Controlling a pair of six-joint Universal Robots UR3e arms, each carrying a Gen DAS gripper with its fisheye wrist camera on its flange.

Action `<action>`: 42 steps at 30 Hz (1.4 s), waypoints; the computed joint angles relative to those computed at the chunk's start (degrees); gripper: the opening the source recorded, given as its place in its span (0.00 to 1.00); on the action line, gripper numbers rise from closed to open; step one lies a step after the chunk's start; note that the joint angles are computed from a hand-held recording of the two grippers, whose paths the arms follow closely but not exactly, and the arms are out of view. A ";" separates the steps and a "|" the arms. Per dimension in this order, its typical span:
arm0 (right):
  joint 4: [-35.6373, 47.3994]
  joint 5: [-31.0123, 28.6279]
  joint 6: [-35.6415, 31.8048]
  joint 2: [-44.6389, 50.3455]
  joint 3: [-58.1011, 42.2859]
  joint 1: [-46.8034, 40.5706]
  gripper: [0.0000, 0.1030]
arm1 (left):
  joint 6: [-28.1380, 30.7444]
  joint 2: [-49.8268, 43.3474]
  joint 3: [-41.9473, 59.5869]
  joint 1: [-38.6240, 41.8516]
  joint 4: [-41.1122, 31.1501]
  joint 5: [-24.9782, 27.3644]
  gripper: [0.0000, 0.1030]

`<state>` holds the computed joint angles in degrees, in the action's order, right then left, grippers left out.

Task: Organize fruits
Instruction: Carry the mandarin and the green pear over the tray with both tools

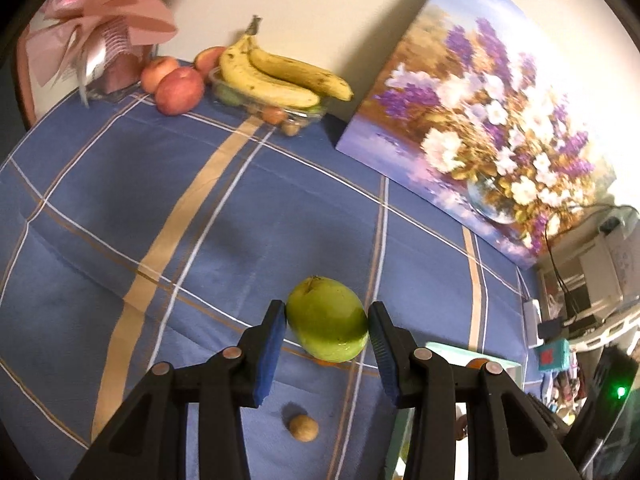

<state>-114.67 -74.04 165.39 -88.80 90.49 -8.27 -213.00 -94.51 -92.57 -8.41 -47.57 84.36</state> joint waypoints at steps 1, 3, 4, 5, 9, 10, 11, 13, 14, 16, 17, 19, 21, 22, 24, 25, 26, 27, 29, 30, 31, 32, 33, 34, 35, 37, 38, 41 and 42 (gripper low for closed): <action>0.32 0.01 0.03 -0.25 0.04 -0.83 0.32 | 0.05 -0.49 0.81 -0.60 -0.25 0.11 0.43; 1.39 0.22 0.03 -0.57 -0.25 -3.31 0.32 | 0.20 -1.64 2.58 -2.00 -0.60 0.12 0.43; 1.71 0.24 0.16 -0.65 -0.32 -4.33 0.32 | 0.33 -2.08 3.20 -2.56 -0.65 0.08 0.43; 2.00 0.22 0.25 -0.66 -0.47 -5.07 0.32 | 0.40 -2.74 4.10 -3.24 -0.82 0.18 0.43; 2.93 0.60 0.14 -1.01 -0.21 -9.58 0.32 | 0.87 -6.44 8.93 -6.76 -2.22 1.12 0.43; 3.12 0.72 -0.10 -1.15 -0.11 -10.50 0.32 | 0.94 -7.34 9.98 -7.49 -2.46 1.12 0.43; 3.21 0.74 -0.25 -1.29 -0.01 -11.41 0.32 | 1.07 -8.32 11.10 -8.21 -2.70 0.96 0.43; 3.23 0.68 -0.72 -1.56 0.26 -13.41 0.32 | 1.17 -10.48 13.58 -9.87 -3.30 0.69 0.43; 3.26 0.61 -0.93 -1.62 0.31 -14.17 0.32 | 1.32 -11.79 15.23 -10.79 -3.86 0.63 0.43; 3.39 0.47 -1.61 -1.76 0.33 -15.85 0.32 | 1.66 -14.23 18.49 -12.53 -5.14 0.88 0.43; 3.47 0.46 -2.00 -1.86 0.37 -16.72 0.32 | 1.86 -15.50 20.25 -13.36 -5.84 1.06 0.43; 3.56 0.46 -2.49 -1.96 0.38 -18.11 0.32 | 2.39 -18.18 23.96 -15.06 -7.25 1.26 0.43; 3.69 0.42 -2.85 -2.17 0.40 -19.55 0.32 | 2.94 -20.17 26.63 -16.44 -8.15 1.23 0.43; 3.79 0.51 -3.11 -2.28 0.37 -20.36 0.32 | 3.14 -21.39 28.14 -17.22 -8.52 1.22 0.43; 3.99 0.79 -3.63 -2.59 0.42 -21.70 0.32 | 3.58 -23.31 30.63 -18.30 -9.28 1.09 0.43; 4.11 0.94 -3.98 -2.76 0.39 -22.42 0.32 | 3.77 -24.44 32.11 -18.91 -9.74 1.08 0.43; 4.29 1.06 -4.28 -2.76 0.11 -22.95 0.32 | 3.89 -25.40 33.33 -19.37 -10.10 1.13 0.43; 4.40 1.19 -4.57 -2.78 -0.07 -23.43 0.32 | 4.02 -26.41 34.67 -19.86 -10.56 1.29 0.43; 4.41 1.45 -5.19 -2.85 -0.27 -24.46 0.32 | 4.33 -28.64 37.56 -20.88 -11.52 1.95 0.43; 4.40 1.50 -5.34 -2.79 -0.37 -24.82 0.32 | 4.43 -29.52 38.61 -21.23 -11.67 2.20 0.43; 4.63 1.52 -5.47 -2.73 -0.58 -25.11 0.32 | 4.55 -30.45 39.68 -21.58 -11.80 2.38 0.43; 4.82 1.57 -5.64 -2.73 -0.64 -25.42 0.32 | 4.67 -31.23 40.41 -21.80 -11.70 2.39 0.43; 4.95 1.67 -5.79 -2.61 -0.70 -25.70 0.32 | 4.74 -31.82 40.83 -21.93 -11.49 2.37 0.43; 5.02 1.77 -5.94 -2.42 -0.74 -25.89 0.32 | 4.92 -32.54 41.39 -22.03 -11.36 2.33 0.43; 5.02 1.82 -6.06 -2.37 -0.65 -25.96 0.32 | 4.99 -33.19 41.85 -22.16 -11.30 2.42 0.43; 4.35 1.80 -6.20 -1.90 -0.25 -25.80 0.32 | 4.88 -34.37 42.78 -22.46 -11.29 2.84 0.43; 4.11 1.76 -6.23 -1.74 -0.09 -25.69 0.32 | 4.92 -34.75 42.91 -22.49 -11.15 2.99 0.43; 2.81 1.60 -6.24 -0.90 0.72 -25.05 0.32 | 4.59 -36.33 43.51 -22.55 -10.87 3.40 0.43; 2.27 1.46 -6.26 -0.59 1.03 -24.75 0.32 | 4.41 -36.74 43.51 -22.55 -10.50 3.38 0.44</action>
<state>-112.40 -72.58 159.13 -89.40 91.52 -33.02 -208.59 -131.25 -49.06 -30.96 -58.07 87.73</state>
